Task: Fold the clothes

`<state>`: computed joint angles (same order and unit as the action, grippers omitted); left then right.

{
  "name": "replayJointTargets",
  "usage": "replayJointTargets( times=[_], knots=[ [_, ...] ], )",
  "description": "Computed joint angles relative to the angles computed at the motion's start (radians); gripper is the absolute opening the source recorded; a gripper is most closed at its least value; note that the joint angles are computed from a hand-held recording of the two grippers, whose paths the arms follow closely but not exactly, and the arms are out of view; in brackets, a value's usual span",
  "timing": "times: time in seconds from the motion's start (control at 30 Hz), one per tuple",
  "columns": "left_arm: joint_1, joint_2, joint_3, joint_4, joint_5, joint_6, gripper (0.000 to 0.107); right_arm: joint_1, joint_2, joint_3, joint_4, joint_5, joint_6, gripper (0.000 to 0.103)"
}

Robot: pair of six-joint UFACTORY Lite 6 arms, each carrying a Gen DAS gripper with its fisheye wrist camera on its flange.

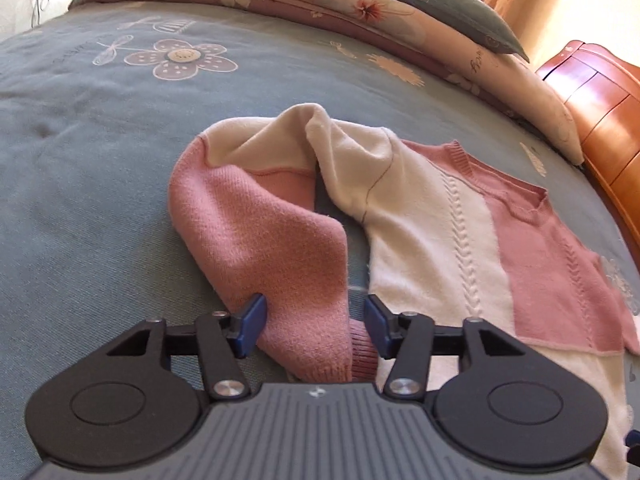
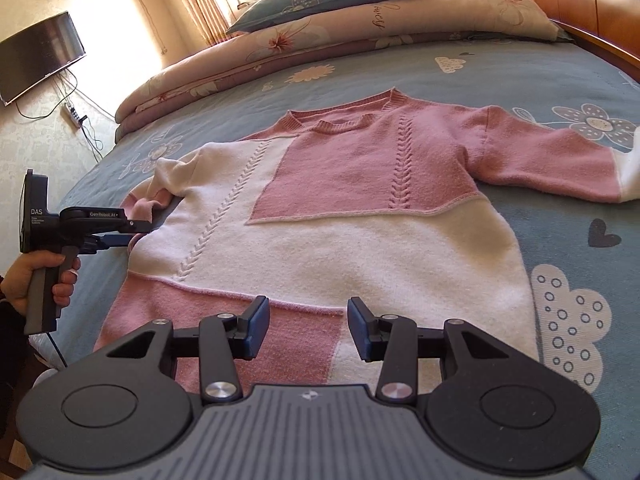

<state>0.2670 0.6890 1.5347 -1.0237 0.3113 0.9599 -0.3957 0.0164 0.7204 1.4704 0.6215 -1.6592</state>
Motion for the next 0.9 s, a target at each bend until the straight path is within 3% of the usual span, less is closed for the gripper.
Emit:
replayJointTargets(
  times=[0.07,0.13,0.17,0.23,0.37,0.4,0.43,0.47,0.53,0.6,0.7,0.8,0.83,0.87,0.9],
  knots=[
    [-0.015,-0.006,0.002,0.106,-0.040,-0.086,0.012,-0.006,0.002,-0.002,0.002,-0.003,-0.002,0.048],
    [-0.014,-0.015,0.013,0.188,-0.047,-0.150,0.009,-0.004,0.005,-0.005,0.011,-0.004,-0.007,0.048],
    [-0.014,-0.024,0.014,0.237,-0.062,-0.186,0.000,-0.003,0.005,-0.007,0.015,-0.005,-0.010,0.048],
    [-0.010,-0.044,0.016,0.376,-0.113,-0.292,0.000,0.000,0.005,-0.007,0.016,-0.003,-0.012,0.048],
    [0.060,-0.040,0.099,0.344,0.003,-0.250,0.001,0.014,0.010,-0.005,0.026,-0.005,-0.018,0.048],
    [0.079,-0.035,0.123,0.321,0.058,-0.232,0.003,0.019,0.014,-0.004,0.030,-0.007,-0.020,0.048],
    [0.091,-0.032,0.133,0.300,0.103,-0.219,0.018,0.027,0.019,-0.002,0.037,-0.010,-0.021,0.048],
    [0.095,-0.035,0.124,0.276,0.134,-0.204,0.045,0.035,0.023,-0.001,0.043,-0.014,-0.022,0.048],
    [0.097,-0.034,0.095,0.192,0.193,-0.156,0.063,0.051,0.025,-0.001,0.046,-0.019,-0.020,0.048],
    [0.086,-0.016,0.085,0.151,0.236,-0.144,0.065,0.061,0.017,-0.006,0.040,-0.021,-0.017,0.048],
    [0.027,0.014,0.081,0.263,0.167,-0.288,0.065,0.053,-0.007,-0.017,0.029,-0.021,-0.013,0.048],
    [-0.007,0.020,0.055,0.345,0.070,-0.412,0.060,0.027,-0.018,-0.021,0.019,-0.006,-0.005,0.051],
    [-0.021,0.010,0.038,0.392,0.033,-0.452,0.047,0.023,-0.016,-0.020,0.018,-0.005,-0.004,0.051],
    [-0.036,0.000,0.023,0.450,-0.004,-0.502,0.025,0.020,-0.013,-0.019,0.018,-0.007,-0.004,0.051],
    [-0.042,-0.007,0.014,0.492,-0.026,-0.535,0.018,0.019,-0.010,-0.017,0.019,-0.008,-0.005,0.051]
  ],
)
